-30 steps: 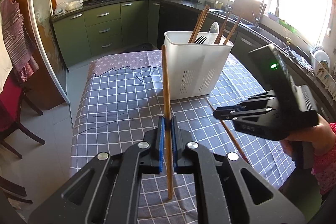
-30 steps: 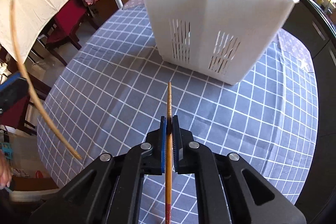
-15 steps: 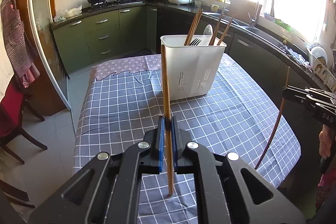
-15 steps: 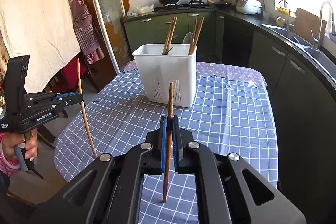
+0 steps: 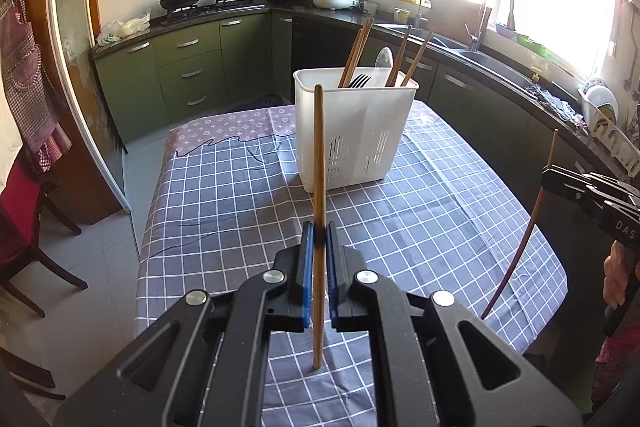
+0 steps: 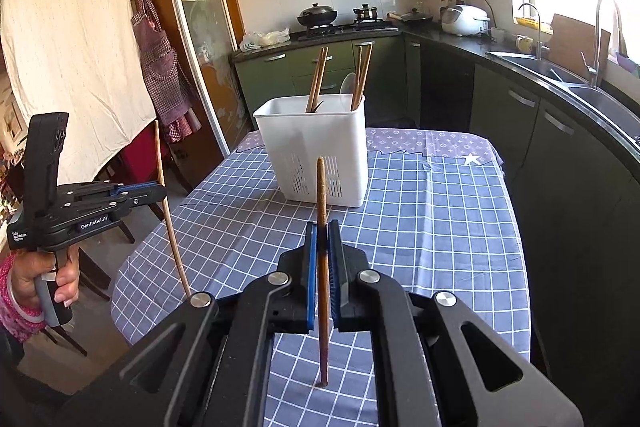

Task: Organize utensils
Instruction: 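Carry both upright chopsticks toward the white holder with both tools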

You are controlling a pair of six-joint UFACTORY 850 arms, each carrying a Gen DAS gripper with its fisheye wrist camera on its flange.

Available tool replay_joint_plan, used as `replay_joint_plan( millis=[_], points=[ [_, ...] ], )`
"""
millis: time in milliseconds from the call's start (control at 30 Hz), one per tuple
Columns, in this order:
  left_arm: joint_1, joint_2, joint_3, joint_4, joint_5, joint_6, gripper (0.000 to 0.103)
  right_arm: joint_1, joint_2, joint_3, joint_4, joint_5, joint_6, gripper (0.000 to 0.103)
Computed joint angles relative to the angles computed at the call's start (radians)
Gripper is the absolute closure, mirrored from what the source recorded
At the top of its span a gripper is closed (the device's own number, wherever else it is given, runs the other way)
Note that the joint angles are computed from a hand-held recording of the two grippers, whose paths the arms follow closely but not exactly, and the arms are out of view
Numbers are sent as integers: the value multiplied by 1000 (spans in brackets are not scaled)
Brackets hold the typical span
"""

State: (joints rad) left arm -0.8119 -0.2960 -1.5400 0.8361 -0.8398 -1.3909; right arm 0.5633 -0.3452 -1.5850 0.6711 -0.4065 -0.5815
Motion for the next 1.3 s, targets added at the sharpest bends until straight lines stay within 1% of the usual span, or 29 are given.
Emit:
replay_joint_plan(
  millis=[367,567,700,833,967,1067,1200,1233,1300],
  points=[
    [12,6,-19,15,16,4,97,-10,-8,-5,46,-11,-41,97],
    [26,-13,-93,20,11,47,97,-16,-14,-7,71,-18,-62,97],
    [39,-47,-188,13,-9,114,97,-20,-16,-4,86,-20,-72,97],
    [56,-98,-322,-19,-33,210,97,-25,-14,0,97,-23,-76,97],
    [57,-168,-484,14,-88,266,97,-32,-14,1,119,-28,-91,97],
    [64,-227,-614,13,-111,325,97,-36,-14,2,126,-33,-100,97],
    [79,-352,-843,11,-162,404,97,-40,-13,6,142,-36,-112,97],
    [87,-404,-933,-6,-181,441,97,-42,-12,9,151,-37,-119,97],
    [102,-476,-1046,-28,-203,474,97,-46,-9,15,171,-41,-135,97]
  ],
)
